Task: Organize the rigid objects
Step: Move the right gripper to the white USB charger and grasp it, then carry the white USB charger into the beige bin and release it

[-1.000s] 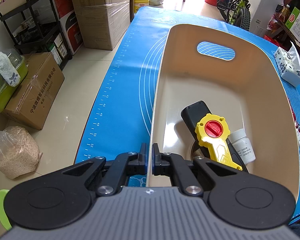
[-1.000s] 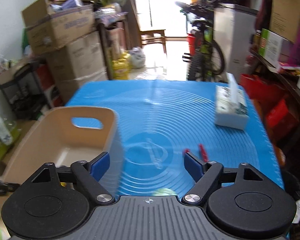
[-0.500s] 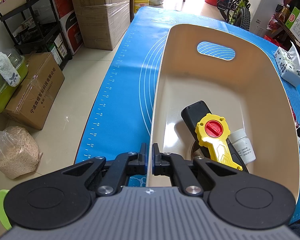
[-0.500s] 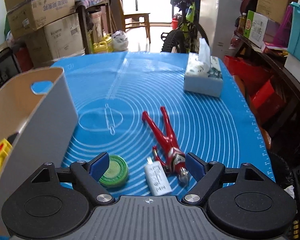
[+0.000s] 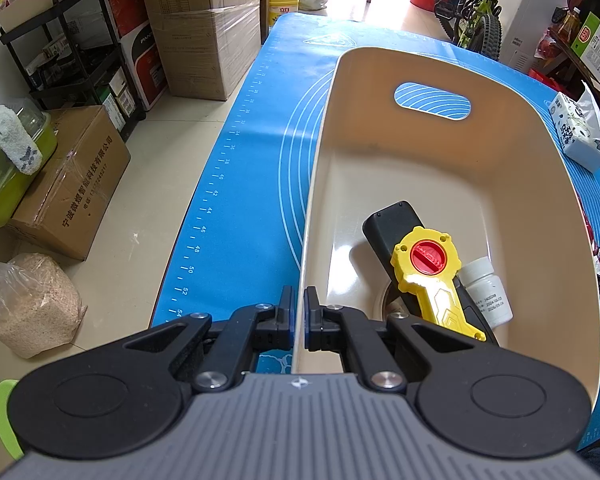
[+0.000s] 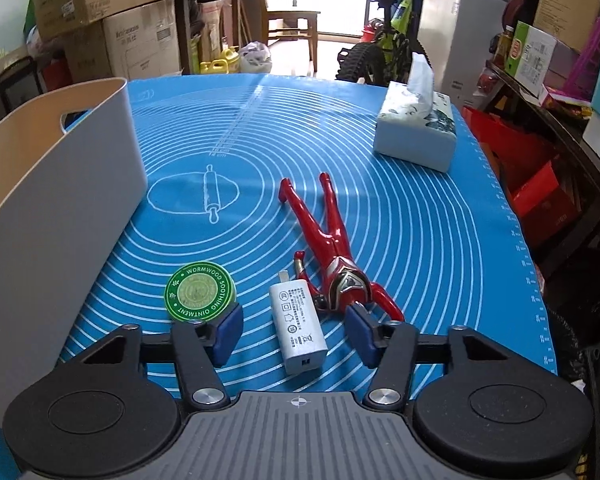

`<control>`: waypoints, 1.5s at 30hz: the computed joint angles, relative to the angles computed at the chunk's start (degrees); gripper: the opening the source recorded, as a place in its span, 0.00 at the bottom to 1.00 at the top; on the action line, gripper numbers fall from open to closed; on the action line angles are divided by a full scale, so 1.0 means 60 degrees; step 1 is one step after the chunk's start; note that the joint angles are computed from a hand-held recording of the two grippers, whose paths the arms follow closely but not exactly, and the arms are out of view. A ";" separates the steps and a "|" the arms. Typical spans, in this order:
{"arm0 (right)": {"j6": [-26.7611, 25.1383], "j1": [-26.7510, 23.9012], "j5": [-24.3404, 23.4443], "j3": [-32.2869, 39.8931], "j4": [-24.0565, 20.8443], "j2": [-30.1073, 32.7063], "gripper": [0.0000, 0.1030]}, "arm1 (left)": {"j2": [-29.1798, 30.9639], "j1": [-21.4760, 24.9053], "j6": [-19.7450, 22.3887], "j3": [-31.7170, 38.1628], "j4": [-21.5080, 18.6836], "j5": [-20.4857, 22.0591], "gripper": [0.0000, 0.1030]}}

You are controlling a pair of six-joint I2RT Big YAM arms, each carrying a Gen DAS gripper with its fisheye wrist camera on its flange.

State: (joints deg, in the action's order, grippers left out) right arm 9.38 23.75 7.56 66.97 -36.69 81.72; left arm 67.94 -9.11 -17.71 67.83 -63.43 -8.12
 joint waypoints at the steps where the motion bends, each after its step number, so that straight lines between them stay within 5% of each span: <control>1: -0.0051 0.0005 -0.0004 0.0040 -0.0015 0.0057 0.58 | -0.0009 0.0026 0.0021 -0.0011 0.0006 0.0015 0.05; 9: -0.0307 0.0038 0.0172 0.0263 -0.0079 0.0491 0.45 | 0.0013 -0.0021 -0.0018 0.0012 -0.0010 -0.0019 0.05; 12: -0.0513 0.0026 0.0099 0.0243 -0.0029 0.0489 0.31 | 0.0001 -0.0001 -0.0004 0.0002 -0.0004 -0.0007 0.05; 27: -0.0468 0.0267 0.0374 0.0234 0.0230 -0.0271 0.31 | 0.0008 -0.0011 -0.0013 0.0012 -0.0009 -0.0014 0.05; 45: -0.0047 0.1503 0.0229 0.1763 0.0549 -0.0403 0.31 | 0.0007 0.0001 0.0000 0.0010 -0.0012 -0.0018 0.05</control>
State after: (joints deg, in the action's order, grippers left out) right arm 9.10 32.76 8.94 77.55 -33.39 79.31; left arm 67.99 -9.11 -17.71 67.89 -63.50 -8.23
